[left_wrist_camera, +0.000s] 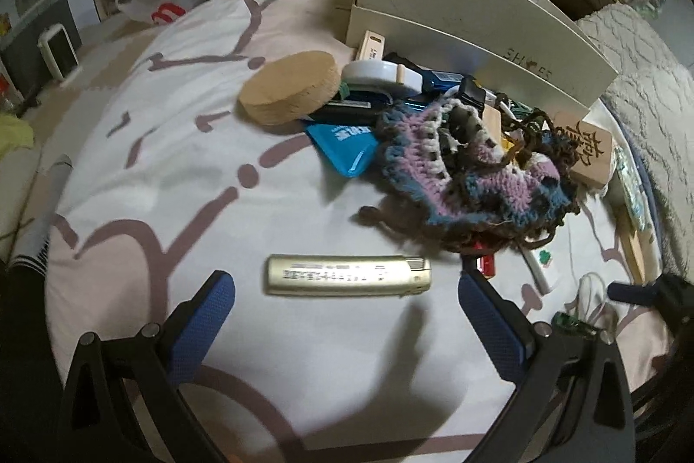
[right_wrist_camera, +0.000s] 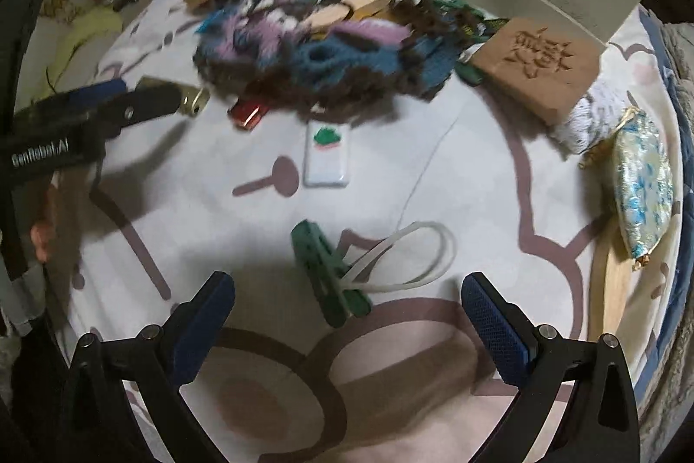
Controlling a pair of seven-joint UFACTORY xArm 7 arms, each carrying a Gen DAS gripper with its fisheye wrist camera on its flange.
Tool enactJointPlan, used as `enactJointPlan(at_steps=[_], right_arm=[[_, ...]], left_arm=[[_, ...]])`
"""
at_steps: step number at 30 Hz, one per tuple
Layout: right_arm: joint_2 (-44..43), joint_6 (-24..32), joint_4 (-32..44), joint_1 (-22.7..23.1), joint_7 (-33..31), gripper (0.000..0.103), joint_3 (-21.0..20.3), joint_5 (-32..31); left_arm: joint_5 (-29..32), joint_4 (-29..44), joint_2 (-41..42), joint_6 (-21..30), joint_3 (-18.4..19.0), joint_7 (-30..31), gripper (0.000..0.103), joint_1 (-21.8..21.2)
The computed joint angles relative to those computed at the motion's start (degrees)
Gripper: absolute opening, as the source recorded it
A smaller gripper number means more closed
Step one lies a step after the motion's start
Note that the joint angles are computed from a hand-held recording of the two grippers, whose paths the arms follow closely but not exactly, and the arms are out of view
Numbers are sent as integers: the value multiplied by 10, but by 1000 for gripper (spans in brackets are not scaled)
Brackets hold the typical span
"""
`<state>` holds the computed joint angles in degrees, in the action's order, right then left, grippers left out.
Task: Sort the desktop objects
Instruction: 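Position the left tool around the gold lighter while the right tool centers on the clothespin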
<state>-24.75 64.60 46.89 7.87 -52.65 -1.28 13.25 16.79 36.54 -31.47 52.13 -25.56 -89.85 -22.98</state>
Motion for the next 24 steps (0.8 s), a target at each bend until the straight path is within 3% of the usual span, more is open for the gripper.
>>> enactJointPlan(at_steps=[6,13,24], right_arm=[[26,-31,10,-14,29,103,9,-36],[55,-65,30,-28,54,103,10,-67],[115,-97,79,-51,112,103,8,-91]], left_arm=[[22,21,36,21,-10,-15,103,13],[48,48,75,70,-3,2,103,-7],[29,40,59,120,13,9,103,-32]])
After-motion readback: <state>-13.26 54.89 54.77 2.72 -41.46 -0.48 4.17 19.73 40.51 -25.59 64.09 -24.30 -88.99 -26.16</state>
